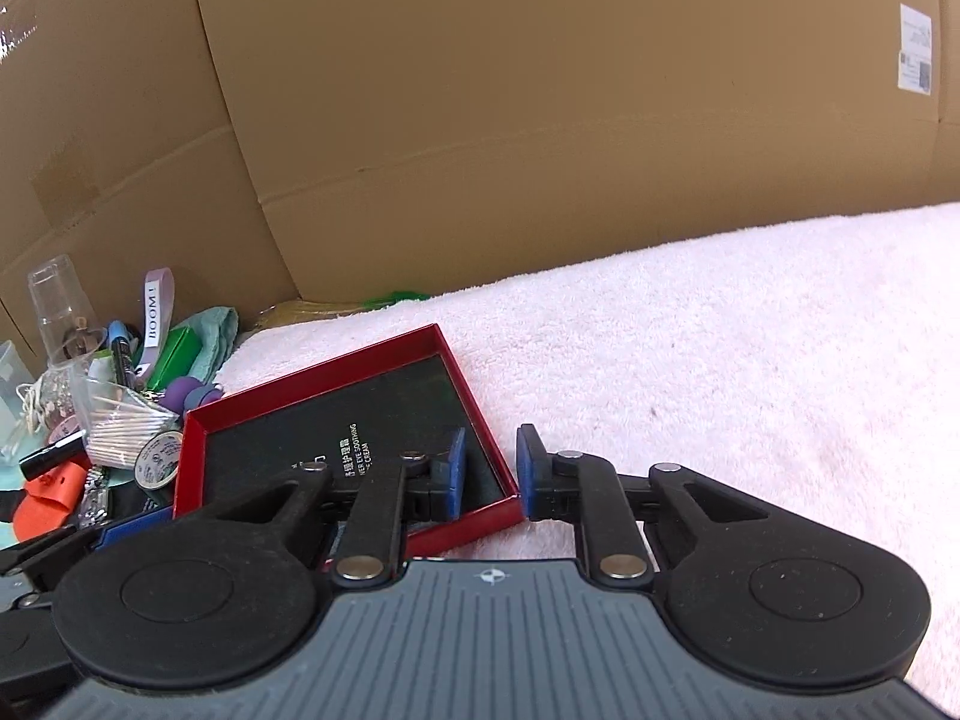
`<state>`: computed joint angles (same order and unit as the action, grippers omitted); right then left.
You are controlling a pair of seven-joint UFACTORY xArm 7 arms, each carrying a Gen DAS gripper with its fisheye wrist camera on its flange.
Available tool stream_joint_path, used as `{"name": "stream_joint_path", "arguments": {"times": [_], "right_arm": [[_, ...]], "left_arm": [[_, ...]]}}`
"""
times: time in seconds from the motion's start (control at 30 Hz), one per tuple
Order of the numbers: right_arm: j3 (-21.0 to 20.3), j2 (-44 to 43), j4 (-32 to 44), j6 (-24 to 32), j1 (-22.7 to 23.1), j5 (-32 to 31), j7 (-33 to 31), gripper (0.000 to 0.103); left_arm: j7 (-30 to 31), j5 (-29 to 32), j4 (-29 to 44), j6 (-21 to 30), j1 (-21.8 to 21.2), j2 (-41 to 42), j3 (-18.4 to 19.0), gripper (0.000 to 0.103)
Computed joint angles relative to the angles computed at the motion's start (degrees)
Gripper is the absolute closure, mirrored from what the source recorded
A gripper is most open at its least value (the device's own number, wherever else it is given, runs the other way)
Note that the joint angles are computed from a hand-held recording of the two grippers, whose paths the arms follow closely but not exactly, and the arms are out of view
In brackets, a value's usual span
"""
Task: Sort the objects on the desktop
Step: 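Close the right gripper on the red tray's rim, then lift the red tray off the towel with the right gripper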
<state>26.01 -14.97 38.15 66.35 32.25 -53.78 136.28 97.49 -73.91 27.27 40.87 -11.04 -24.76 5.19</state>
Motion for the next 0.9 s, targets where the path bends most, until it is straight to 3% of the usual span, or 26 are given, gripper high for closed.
{"name": "stream_joint_path", "arguments": {"times": [0.1, 0.23, 0.4, 0.5, 0.73, 0.9], "right_arm": [[0.8, 1.8, 1.8, 2.4, 0.4, 0.8, 0.8, 0.085], [0.7, 4.3, 3.6, 5.4, 2.0, 0.4, 2.3, 0.083], [-0.3, 4.6, 3.9, 6.1, 3.4, 0.5, 2.5, 0.082], [-0.2, 5.2, 4.8, 7.3, 4.2, 1.1, 1.8, 0.089], [0.5, 8.4, 7.9, 11.2, 7.1, 1.6, 6.0, 0.09], [0.6, 11.8, 11.3, 15.6, 10.5, 2.1, 9.8, 0.09]], "left_arm": [[1.2, 0.5, 0.4, 0.4, 0.2, 0.4, 0.3, 0.033], [2.6, 0.5, 0.9, 0.6, 0.6, 1.0, 0.5, 0.05], [2.8, 0.4, 0.9, 0.6, 1.0, 1.1, 0.3, 0.053], [2.6, 1.0, 1.1, 0.6, 1.2, 1.2, 0.3, 0.057], [3.0, 2.3, 1.7, 1.1, 1.6, 1.2, 0.9, 0.075], [6.0, 2.0, 0.1, 0.0, 1.6, -0.7, 0.9, 0.077]]}}
